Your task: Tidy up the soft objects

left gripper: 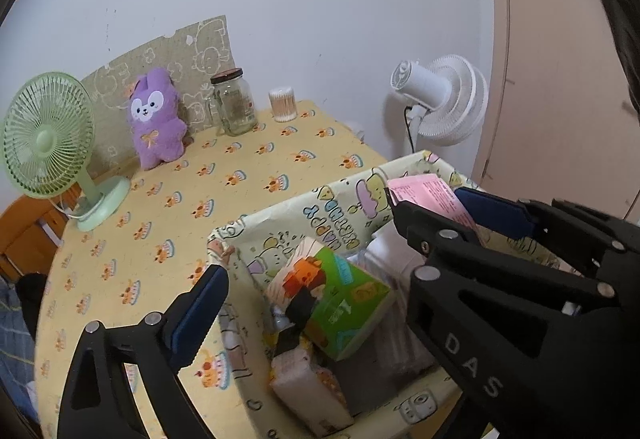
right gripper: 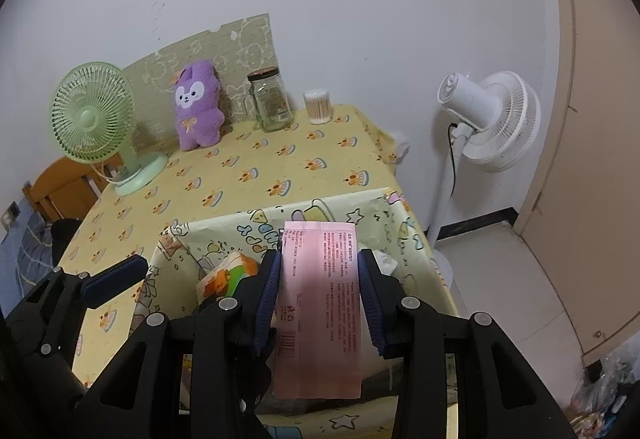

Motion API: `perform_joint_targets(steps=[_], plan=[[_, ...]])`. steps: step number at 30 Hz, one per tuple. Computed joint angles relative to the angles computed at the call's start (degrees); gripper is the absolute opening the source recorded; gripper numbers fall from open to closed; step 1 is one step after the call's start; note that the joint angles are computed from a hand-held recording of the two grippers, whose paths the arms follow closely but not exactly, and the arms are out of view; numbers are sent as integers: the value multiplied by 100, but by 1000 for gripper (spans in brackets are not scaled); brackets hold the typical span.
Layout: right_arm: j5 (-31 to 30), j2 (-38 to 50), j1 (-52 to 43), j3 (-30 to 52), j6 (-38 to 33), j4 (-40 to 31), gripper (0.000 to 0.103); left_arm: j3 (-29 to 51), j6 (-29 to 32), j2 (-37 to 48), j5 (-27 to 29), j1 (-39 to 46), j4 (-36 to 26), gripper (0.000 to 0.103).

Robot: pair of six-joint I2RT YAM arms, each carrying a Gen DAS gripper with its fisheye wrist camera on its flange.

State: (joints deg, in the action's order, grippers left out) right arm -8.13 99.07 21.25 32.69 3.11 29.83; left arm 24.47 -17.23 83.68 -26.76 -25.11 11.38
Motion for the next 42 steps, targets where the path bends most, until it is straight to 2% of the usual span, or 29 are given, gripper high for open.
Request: perform_joint_targets(steps=[11, 20, 21, 23, 24, 29, 31, 34, 42], plan=[[-307, 395, 71, 219, -60, -83, 42, 64, -256, 152, -136, 26, -314, 98], [-482, 501, -22, 39, 102, 178, 44, -40, -281, 204, -14, 49, -213, 98], [-453, 474, -16, 16, 105, 177, 46, -58, -288, 172, -19, 47, -219, 98], [-369, 377, 24, -57, 127, 166, 57, -132, -301, 49, -6, 46, -224, 98], [-344, 319, 37, -117, 137, 198, 67, -193, -302, -64, 2, 41, -239, 98], [10, -127, 260, -577, 203, 471, 76, -489, -311, -550, -120, -82, -239, 98], [205, -274, 389, -751, 276, 609, 88, -614, -304, -732, -98, -78, -215, 98], [521, -600, 569, -1015, 463, 630, 93, -753, -317, -1024, 19, -90, -281, 98], [1210, -1514, 1086, -1558, 735, 453, 96, -1267, -489, -2379, -294, -496, -810, 98]])
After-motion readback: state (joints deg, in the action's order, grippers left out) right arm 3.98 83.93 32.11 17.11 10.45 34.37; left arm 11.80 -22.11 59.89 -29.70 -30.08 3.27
